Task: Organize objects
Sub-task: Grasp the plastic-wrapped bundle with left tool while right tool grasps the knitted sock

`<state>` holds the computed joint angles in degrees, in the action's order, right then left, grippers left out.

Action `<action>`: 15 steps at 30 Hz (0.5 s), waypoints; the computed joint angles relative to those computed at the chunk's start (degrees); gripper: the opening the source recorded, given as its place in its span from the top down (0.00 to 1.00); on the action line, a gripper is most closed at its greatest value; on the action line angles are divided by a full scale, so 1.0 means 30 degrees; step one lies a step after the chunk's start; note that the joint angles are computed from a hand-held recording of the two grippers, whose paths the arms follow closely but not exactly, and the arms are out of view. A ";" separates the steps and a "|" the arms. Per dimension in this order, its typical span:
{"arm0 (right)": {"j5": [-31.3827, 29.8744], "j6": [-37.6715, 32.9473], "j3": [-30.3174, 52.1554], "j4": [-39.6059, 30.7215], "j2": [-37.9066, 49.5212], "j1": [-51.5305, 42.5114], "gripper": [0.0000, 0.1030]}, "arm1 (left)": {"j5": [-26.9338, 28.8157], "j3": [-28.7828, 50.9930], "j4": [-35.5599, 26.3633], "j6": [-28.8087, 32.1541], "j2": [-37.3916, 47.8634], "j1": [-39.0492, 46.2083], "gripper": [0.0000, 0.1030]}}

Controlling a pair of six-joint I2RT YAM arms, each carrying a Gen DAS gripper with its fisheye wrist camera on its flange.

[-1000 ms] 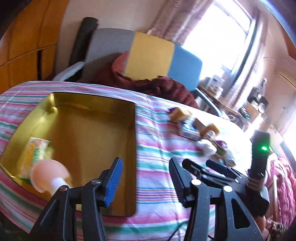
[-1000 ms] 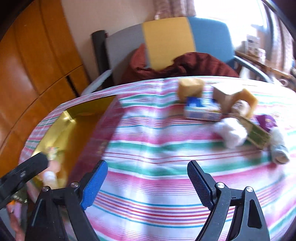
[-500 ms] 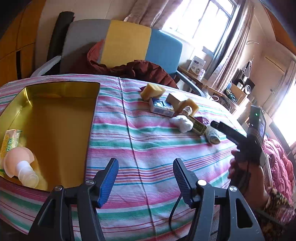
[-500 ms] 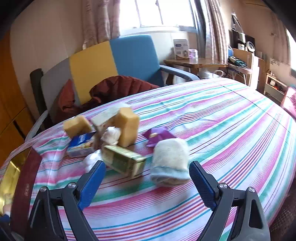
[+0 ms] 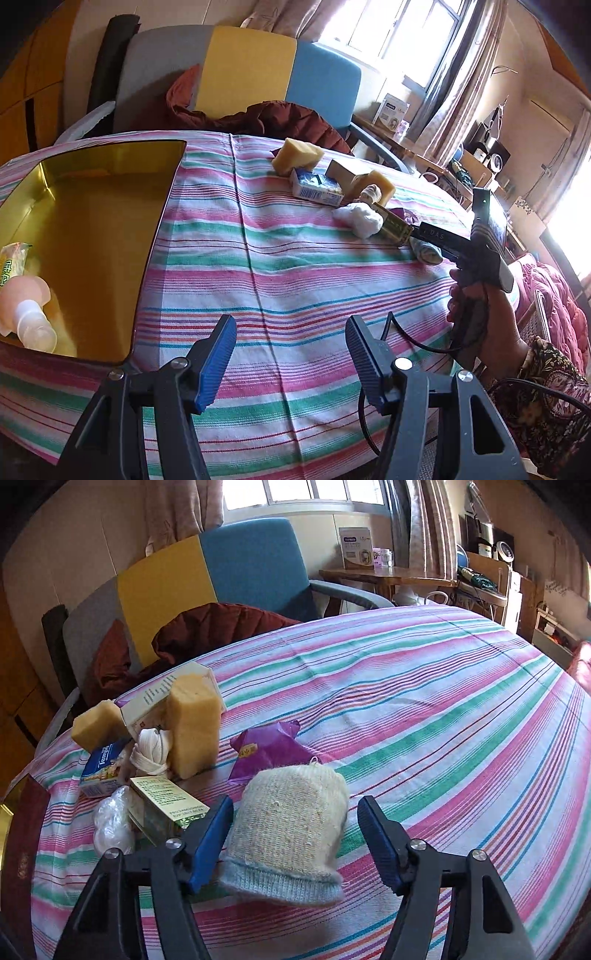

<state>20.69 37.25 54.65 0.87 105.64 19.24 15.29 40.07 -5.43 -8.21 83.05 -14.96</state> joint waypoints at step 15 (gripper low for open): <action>0.0329 0.0266 -0.1446 0.1763 -0.0418 0.0261 0.44 | -0.0044 0.3645 -0.0544 -0.1123 0.3859 -0.1387 0.40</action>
<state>21.68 38.04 50.31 6.16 104.38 20.02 15.16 51.01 -7.06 -11.57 94.63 -19.12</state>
